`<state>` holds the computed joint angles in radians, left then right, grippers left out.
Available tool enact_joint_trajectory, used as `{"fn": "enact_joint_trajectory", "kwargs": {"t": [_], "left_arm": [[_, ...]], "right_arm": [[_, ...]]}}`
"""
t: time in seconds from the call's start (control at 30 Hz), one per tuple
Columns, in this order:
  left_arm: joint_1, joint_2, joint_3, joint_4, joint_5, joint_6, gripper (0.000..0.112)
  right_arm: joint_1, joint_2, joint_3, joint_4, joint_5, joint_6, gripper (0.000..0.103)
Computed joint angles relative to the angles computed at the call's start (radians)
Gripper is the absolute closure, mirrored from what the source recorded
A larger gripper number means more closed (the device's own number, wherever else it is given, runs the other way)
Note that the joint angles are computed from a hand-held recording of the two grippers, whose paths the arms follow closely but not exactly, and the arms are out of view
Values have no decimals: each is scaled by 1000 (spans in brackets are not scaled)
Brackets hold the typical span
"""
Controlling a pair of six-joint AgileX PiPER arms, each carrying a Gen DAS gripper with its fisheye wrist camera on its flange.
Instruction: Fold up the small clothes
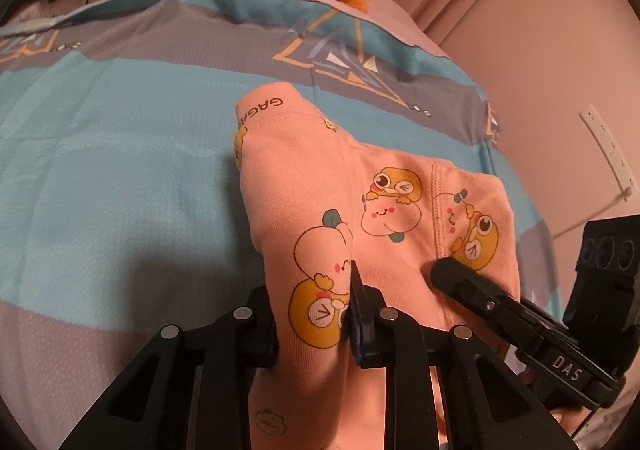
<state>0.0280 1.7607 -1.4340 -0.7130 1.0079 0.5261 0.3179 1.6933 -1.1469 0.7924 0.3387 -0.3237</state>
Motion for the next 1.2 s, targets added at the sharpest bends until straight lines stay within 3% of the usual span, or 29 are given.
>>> {"fn": "enact_joint_trajectory", "kwargs": {"t": [0.23, 0.57, 1.2], "left_arm": [[24, -116, 100, -5, 19, 31, 88], [55, -306, 234, 33, 46, 51, 88], [151, -567, 361, 48, 142, 55, 88]], "right_arm": [[51, -125, 97, -66, -20, 75, 82], [165, -293, 222, -267, -50, 327, 82], [448, -512, 297, -975, 13, 1077, 82]]}}
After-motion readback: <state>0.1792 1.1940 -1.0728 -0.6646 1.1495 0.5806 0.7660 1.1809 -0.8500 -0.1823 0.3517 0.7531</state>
